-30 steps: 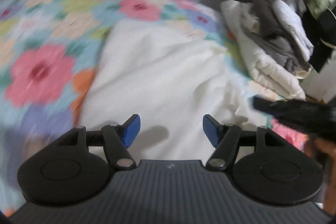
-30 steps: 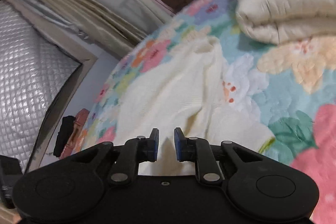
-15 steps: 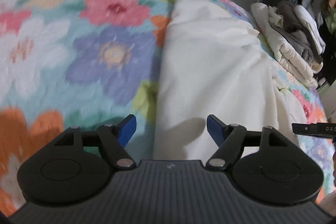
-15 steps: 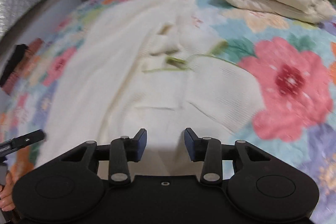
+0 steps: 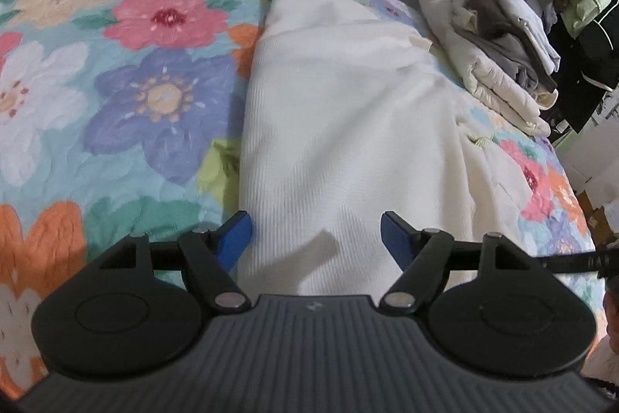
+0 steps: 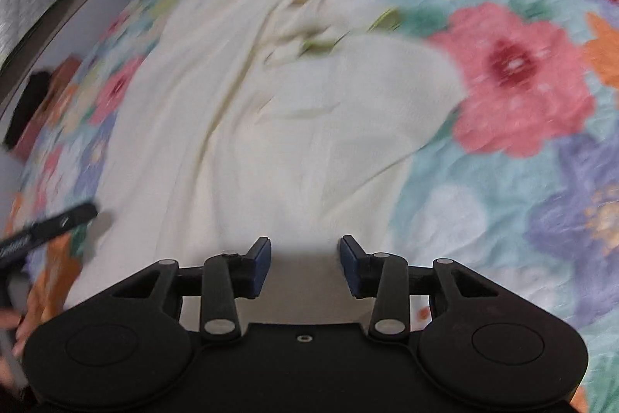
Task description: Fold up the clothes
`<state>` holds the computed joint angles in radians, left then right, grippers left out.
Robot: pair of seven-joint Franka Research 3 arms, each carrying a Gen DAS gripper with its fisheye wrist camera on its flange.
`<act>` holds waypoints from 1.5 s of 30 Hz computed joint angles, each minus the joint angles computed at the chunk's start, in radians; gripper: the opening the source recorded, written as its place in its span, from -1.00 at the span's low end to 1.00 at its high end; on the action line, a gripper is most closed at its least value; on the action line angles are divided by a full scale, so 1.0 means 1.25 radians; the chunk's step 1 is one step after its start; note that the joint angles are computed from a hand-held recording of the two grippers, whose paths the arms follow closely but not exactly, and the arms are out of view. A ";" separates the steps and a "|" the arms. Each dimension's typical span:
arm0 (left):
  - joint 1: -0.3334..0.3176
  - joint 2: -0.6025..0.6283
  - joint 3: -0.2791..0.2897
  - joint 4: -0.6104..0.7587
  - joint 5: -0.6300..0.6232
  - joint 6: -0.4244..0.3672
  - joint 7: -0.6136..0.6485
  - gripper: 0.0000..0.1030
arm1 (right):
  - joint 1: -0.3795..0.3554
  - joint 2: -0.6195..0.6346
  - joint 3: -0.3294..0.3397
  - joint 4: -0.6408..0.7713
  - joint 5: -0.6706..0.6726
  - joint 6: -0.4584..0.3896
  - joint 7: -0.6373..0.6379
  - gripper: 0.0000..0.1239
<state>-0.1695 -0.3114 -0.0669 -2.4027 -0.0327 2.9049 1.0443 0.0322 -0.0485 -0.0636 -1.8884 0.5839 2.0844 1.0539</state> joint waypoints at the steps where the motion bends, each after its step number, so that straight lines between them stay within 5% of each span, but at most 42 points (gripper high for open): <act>1: 0.000 -0.004 0.001 -0.003 -0.004 -0.005 -0.005 0.42 | 0.002 0.002 0.000 0.005 0.007 -0.026 -0.027 -0.51; 2: 0.001 -0.008 0.002 -0.006 -0.009 -0.010 -0.010 0.42 | 0.007 -0.004 0.004 0.000 0.003 -0.028 -0.049 -0.91; 7: 0.032 -0.052 -0.018 -0.033 0.018 -0.048 -0.063 0.42 | 0.049 -0.172 0.032 -0.149 0.002 0.170 -0.057 -0.91; 10: 0.033 -0.070 -0.018 -0.041 0.037 -0.094 -0.070 0.43 | 0.018 -0.263 0.096 -0.240 -0.177 0.275 0.096 -0.92; 17: 0.042 -0.069 -0.033 -0.020 0.081 -0.193 -0.074 0.43 | -0.039 -0.240 0.177 -0.251 -0.512 0.231 0.335 -0.94; 23: 0.035 -0.087 -0.011 -0.025 0.055 -0.222 -0.064 0.43 | 0.083 -0.323 0.018 -0.274 -0.245 0.284 0.211 -0.94; 29: 0.036 -0.084 -0.010 -0.017 0.042 -0.250 -0.046 0.43 | -0.005 -0.250 0.122 -0.228 -0.487 0.164 0.319 -0.94; 33: 0.028 -0.088 -0.001 -0.017 0.021 -0.251 -0.029 0.43 | 0.018 -0.219 0.122 -0.194 -0.548 0.109 0.337 -0.74; 36: -0.006 -0.099 0.038 -0.036 -0.055 -0.212 0.021 0.43 | 0.033 -0.228 0.097 -0.194 -0.522 0.120 0.335 -0.12; 39: -0.059 -0.109 0.086 -0.062 -0.161 -0.164 0.101 0.43 | 0.043 -0.255 0.062 -0.210 -0.432 0.177 0.341 -0.12; 45: -0.170 -0.090 0.164 -0.060 -0.369 -0.139 0.324 0.22 | 0.092 -0.175 -0.048 -0.120 -0.055 0.222 0.184 0.06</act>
